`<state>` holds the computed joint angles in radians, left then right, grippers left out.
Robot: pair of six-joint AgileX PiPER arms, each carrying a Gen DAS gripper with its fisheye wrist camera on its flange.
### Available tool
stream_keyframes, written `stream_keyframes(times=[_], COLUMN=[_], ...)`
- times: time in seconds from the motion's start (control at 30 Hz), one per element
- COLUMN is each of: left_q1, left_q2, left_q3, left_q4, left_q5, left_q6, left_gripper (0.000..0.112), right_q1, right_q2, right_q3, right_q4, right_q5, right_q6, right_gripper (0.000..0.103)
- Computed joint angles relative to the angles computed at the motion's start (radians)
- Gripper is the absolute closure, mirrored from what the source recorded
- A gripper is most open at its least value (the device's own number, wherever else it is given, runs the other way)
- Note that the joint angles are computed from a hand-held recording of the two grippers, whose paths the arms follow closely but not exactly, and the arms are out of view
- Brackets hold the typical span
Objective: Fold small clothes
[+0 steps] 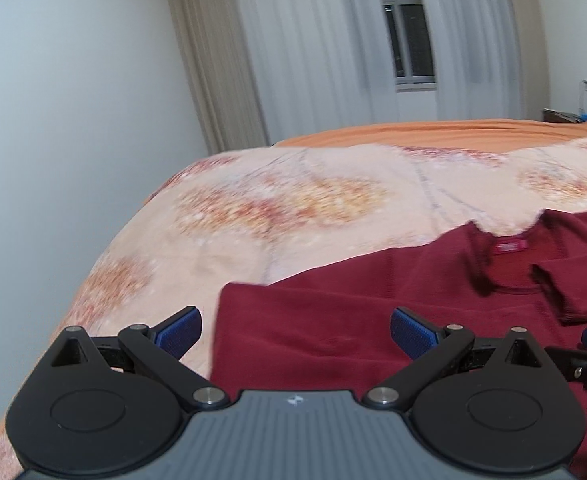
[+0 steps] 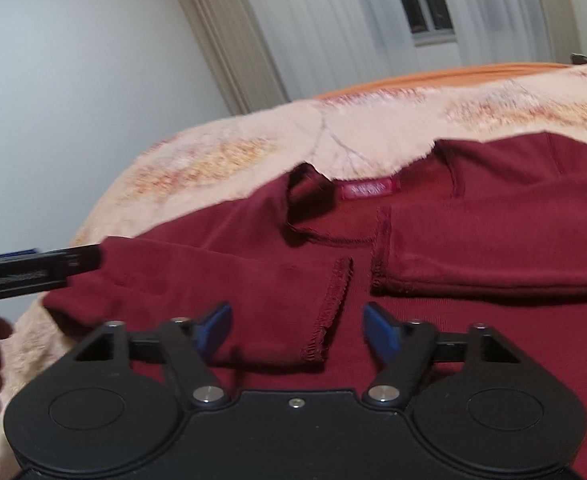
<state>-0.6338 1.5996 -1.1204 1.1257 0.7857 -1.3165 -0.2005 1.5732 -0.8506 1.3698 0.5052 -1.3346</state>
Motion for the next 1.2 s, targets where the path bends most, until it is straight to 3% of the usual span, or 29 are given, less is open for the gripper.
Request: stream_keyframes(times=[0.1, 0.13, 0.17, 0.23, 0.33, 0.63, 0.8, 0.97, 1.13, 1.2], left_q1=[0.08, 0.107, 0.133, 0.175, 0.219, 0.196, 0.13, 0.098, 0.103, 0.13], left_q2=[-0.028, -0.038, -0.049, -0.071, -0.095, -0.095, 0.016, 0.157, 0.19, 0.168], left_q3=[0.052, 0.07, 0.089, 0.117, 0.132, 0.064, -0.023, -0.115, -0.117, -0.086], left_q4=[-0.022, -0.024, -0.024, -0.035, -0.063, -0.092, -0.094, -0.138, -0.108, -0.113], left_q5=[-0.055, -0.074, -0.092, -0.12, -0.148, -0.155, -0.133, -0.126, -0.118, -0.172], left_q6=[-0.035, -0.048, -0.06, -0.065, -0.058, -0.066, -0.083, -0.032, -0.039, -0.044], left_gripper=[0.01, 0.01, 0.01, 0.01, 0.01, 0.01, 0.01, 0.01, 0.015, 0.024], right_q1=[0.03, 0.04, 0.05, 0.056, 0.044, -0.108, -0.233, -0.273, -0.293, -0.293], right_q2=[0.023, 0.025, 0.022, 0.022, 0.013, -0.106, -0.035, 0.074, 0.099, 0.092], right_q3=[0.004, 0.006, 0.012, 0.015, 0.011, -0.011, -0.075, -0.101, -0.068, -0.053], right_q4=[0.05, 0.062, 0.079, 0.121, 0.136, 0.352, 0.28, 0.185, 0.229, 0.25], right_q5=[-0.042, -0.06, -0.08, -0.091, -0.052, 0.04, 0.034, 0.006, 0.052, 0.063], right_q6=[-0.036, -0.046, -0.059, -0.101, -0.129, -0.563, -0.549, -0.463, -0.501, -0.534], right_gripper=[0.049, 0.061, 0.066, 0.09, 0.096, 0.097, 0.097, 0.096, 0.076, 0.072])
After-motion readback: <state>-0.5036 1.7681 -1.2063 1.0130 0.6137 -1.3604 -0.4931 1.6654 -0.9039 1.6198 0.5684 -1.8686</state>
